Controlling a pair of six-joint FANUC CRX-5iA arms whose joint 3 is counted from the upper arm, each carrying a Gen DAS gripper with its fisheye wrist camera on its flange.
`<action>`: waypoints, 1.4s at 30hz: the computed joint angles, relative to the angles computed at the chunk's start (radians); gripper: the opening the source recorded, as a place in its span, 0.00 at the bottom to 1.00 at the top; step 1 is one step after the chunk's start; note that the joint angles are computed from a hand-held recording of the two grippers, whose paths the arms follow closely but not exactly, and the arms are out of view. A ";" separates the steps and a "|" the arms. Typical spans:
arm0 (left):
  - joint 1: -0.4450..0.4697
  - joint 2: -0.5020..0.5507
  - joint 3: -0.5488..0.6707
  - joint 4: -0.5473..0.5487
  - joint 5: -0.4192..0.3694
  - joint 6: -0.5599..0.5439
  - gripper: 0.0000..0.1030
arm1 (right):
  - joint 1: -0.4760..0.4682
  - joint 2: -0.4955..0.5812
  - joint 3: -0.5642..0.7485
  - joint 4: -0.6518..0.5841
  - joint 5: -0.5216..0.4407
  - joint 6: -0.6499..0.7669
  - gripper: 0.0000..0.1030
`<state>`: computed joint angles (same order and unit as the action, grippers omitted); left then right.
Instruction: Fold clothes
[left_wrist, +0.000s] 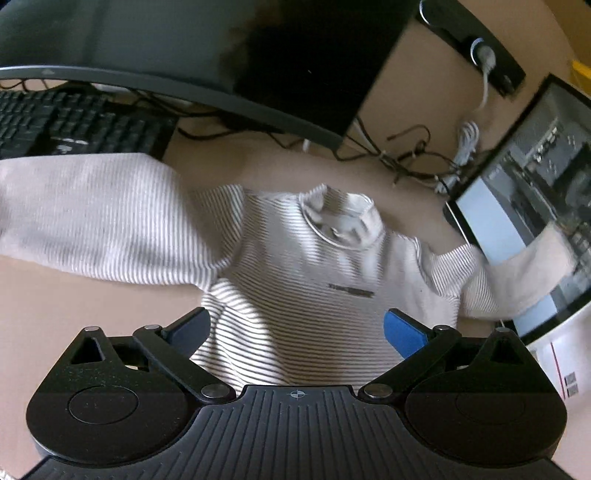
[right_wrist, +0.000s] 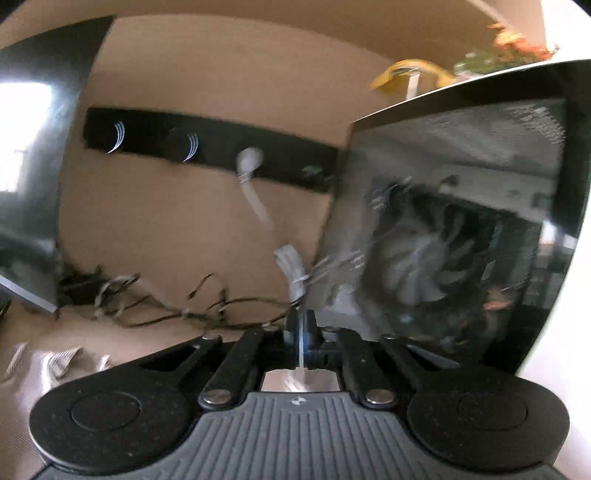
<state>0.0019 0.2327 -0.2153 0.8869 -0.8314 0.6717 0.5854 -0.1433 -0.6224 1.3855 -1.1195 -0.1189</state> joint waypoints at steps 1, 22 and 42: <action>-0.003 -0.002 0.002 -0.015 -0.001 0.008 0.99 | 0.007 0.005 -0.005 -0.017 0.027 -0.001 0.02; -0.050 0.096 0.083 -0.144 0.003 0.021 0.96 | 0.054 0.084 -0.060 -0.449 0.520 0.064 0.71; -0.146 0.313 0.439 -0.340 -0.014 0.283 0.97 | -0.212 0.249 0.048 -0.284 0.723 0.172 0.74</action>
